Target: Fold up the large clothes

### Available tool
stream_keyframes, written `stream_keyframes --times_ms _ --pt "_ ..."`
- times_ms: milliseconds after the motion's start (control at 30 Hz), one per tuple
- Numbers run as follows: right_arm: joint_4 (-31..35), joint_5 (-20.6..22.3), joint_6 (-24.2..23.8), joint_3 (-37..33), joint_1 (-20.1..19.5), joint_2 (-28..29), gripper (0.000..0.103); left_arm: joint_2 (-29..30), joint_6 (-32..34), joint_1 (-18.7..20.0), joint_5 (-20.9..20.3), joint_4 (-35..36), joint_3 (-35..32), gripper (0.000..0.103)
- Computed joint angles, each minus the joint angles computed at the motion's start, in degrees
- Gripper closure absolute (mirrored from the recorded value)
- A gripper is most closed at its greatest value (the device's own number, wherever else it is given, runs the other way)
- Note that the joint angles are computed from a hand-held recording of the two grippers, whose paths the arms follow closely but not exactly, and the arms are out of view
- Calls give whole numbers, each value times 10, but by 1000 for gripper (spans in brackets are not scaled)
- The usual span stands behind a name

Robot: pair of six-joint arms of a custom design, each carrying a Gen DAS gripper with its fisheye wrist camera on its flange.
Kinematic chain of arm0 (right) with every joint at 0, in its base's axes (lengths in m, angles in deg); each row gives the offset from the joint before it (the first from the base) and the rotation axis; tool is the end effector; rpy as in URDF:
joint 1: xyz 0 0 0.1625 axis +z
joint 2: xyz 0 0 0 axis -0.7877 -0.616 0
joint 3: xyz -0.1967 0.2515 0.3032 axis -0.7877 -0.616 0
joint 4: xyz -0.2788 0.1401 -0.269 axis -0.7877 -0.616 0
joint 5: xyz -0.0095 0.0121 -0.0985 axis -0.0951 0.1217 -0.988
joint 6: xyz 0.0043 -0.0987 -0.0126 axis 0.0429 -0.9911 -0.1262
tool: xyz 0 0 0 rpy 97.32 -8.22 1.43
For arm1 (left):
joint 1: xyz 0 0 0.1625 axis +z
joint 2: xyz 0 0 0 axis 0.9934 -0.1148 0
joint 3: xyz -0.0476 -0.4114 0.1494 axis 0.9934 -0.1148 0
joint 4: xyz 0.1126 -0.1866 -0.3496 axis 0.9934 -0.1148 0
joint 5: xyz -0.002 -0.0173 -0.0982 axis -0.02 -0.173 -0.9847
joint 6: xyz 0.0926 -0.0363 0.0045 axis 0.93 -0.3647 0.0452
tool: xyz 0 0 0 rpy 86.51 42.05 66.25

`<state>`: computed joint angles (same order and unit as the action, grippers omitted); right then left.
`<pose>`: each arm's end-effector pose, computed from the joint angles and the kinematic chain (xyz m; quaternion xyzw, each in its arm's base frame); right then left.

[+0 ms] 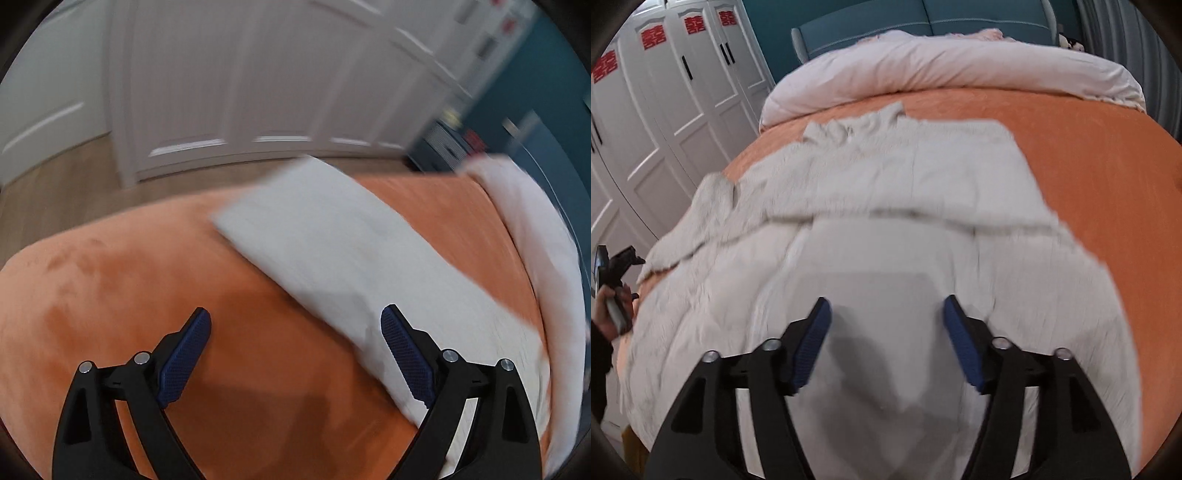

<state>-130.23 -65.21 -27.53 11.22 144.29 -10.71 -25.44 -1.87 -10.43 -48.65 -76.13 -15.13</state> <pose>0.1105 -0.6638 0.2660 0.0202 -0.8866 0.3712 0.2754 -0.0220 -0.8101 0.3374 -0.2727 0.8047 -0.4444 0.2840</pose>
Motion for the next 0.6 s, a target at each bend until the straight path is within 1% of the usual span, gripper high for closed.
stream_keyframes --times_ms 33,67,100,133,167,200,233,267,300,333,400,467,600 --pt "-9 -3 1 1 0 5 37 1 -6 7 -10 3 -8 14" --pt "-23 -1 -3 4 -2 8 35 9 1 10 -11 3 -23 14" --pt "-27 0 -6 2 -3 10 35 15 12 8 -6 -1 -30 24" --pt "-26 1 -7 -1 -5 13 34 23 46 6 -24 -11 -44 36" --pt "-32 -2 -11 -3 -5 18 33 28 63 5 -48 -1 -56 65" --pt "-40 -7 -18 -1 -4 22 32 32 77 2 -61 14 -70 77" --pt "-44 -15 -25 -4 -2 26 32 43 101 -4 -66 14 -86 85" --pt "-49 -20 -31 -1 0 27 31 52 146 -18 -67 -6 -97 97" --pt "-52 -22 -34 0 0 28 31 60 187 -33 -67 -25 -106 99" --pt "-54 -21 -36 1 0 28 31 67 214 -46 -69 -40 -114 100" --pt "-58 -15 -35 4 -2 26 31 78 271 -77 -92 -72 -124 102" --pt "-57 -14 -34 4 -2 25 31 81 312 -117 -125 -100 -114 102" --pt "-64 -17 -37 5 4 22 31 106 368 -182 -193 -117 -124 102"
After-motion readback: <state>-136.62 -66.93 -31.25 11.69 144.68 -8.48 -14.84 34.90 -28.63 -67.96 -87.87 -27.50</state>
